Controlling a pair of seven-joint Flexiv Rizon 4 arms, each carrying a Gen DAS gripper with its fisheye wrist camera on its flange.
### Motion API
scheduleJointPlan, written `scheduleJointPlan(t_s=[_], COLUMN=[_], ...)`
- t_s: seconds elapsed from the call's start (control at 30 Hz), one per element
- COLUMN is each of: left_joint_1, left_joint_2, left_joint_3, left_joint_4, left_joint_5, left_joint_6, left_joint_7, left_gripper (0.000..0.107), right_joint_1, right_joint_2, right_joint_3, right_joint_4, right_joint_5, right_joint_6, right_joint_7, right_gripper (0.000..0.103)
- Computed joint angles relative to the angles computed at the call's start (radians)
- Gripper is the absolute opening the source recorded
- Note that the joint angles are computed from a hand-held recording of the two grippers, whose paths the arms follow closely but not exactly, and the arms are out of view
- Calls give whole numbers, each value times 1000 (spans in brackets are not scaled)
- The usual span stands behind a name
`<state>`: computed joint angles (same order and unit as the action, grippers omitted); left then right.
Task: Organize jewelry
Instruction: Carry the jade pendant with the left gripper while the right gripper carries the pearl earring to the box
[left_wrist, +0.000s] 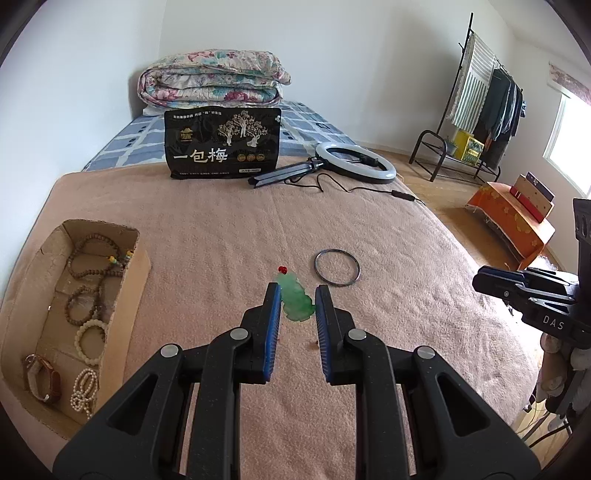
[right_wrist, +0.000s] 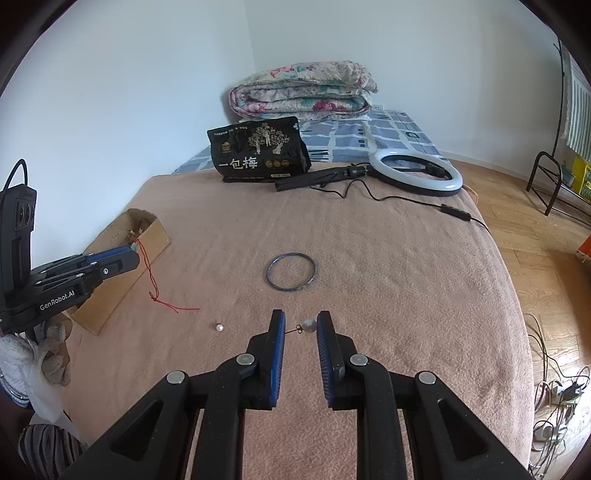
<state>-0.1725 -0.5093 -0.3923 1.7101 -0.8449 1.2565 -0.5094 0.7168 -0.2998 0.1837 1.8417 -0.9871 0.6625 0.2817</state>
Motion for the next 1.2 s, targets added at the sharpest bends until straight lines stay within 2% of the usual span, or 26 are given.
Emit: scheduleJointPlan(t_s=[0.27,0.67,0.97,1.2], left_joint_1=[37,68,98,130], left_joint_2=[54,76,52,16], left_joint_3=[0,60,93,97], left_joint_4=[30,-14,-65,-91], left_joint_5=[-91,-231,-228,-173], left_joint_6=[8,19,41,61], left_joint_7=[74,150,138,97], left_gripper=[18,18,18,18], right_joint_1=[25,79,114,134], right_joint_2=[-49,-166,-275,-384], right_joint_3=[-15,-72,-127,-166], right_joint_4=[-87,-272,-439,-601], right_joint_5=[-14,2,54,140], right_joint_6=[11,54,99,126], right_joint_7=[-58,-201,-327,-447], right_gripper=[16,16,16,16])
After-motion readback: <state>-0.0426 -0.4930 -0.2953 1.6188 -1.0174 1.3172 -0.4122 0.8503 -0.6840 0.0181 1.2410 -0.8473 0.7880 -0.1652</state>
